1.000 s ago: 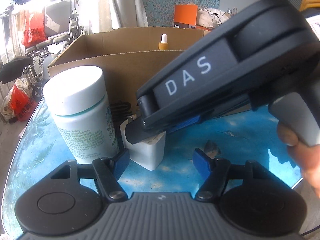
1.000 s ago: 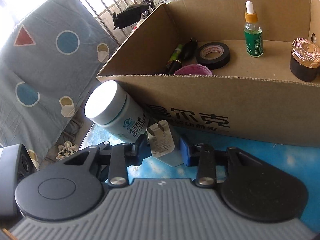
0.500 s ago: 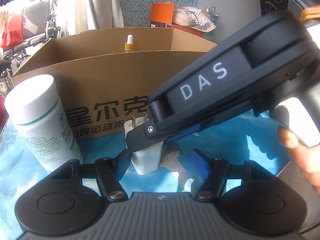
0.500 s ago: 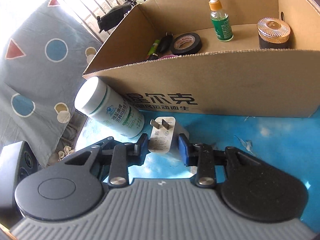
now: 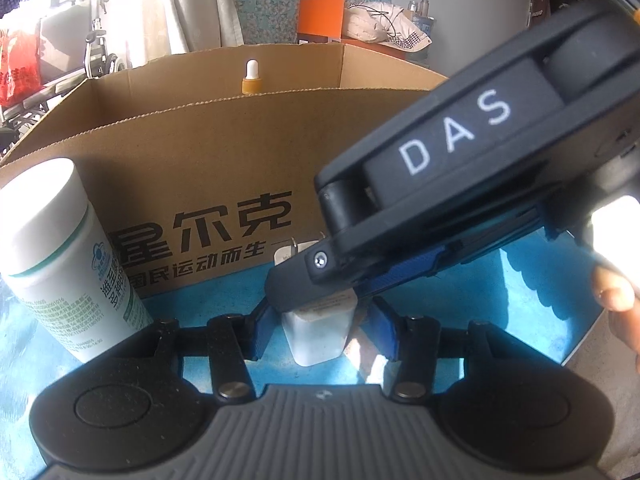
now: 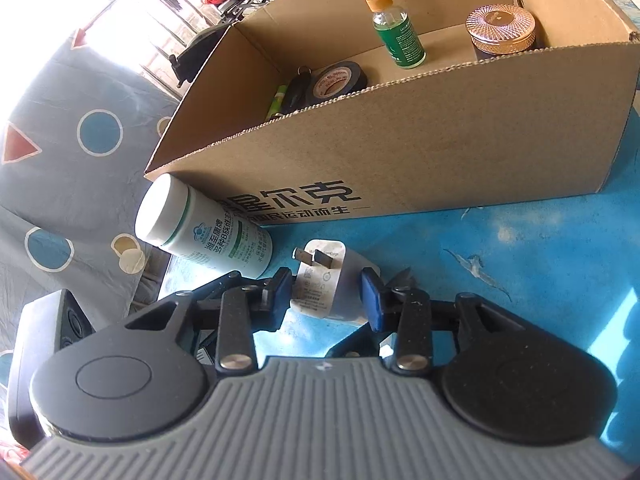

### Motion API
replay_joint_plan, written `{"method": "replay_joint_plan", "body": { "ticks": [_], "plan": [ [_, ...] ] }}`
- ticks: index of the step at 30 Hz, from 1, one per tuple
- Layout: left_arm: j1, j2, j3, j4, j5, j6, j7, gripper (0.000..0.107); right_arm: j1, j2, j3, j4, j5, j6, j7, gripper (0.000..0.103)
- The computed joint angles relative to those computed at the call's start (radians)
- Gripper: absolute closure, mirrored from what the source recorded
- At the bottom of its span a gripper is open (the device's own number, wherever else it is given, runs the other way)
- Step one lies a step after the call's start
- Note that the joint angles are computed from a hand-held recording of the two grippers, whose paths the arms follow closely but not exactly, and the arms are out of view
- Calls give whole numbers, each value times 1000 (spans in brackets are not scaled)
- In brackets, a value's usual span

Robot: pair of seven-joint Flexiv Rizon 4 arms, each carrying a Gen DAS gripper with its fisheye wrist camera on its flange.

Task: Organize rigid objects
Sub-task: 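Grasp the white charger with the right tool and lift it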

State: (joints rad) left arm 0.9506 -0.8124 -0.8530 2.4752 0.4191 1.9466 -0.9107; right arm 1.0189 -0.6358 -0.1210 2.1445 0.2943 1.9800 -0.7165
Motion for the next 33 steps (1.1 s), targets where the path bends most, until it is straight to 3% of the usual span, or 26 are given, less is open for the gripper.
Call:
{"method": "replay_joint_plan", "body": {
  "ticks": [6, 14, 24, 33],
  "plan": [
    [-62, 26, 61, -5, 2, 57, -49, 67, 28, -16, -39, -16, 16, -12, 11, 62],
    [-70, 50, 60, -15, 16, 39, -96, 68, 68, -25, -82, -18, 28, -20, 23, 65],
    [-43, 70, 32, 1, 21, 36, -107, 68, 120, -9, -125, 7, 41, -18, 19, 65],
    [1, 102, 7, 36, 55, 78, -125, 68, 235, 20, -214, 38, 102, -1, -18, 65]
  ]
}}
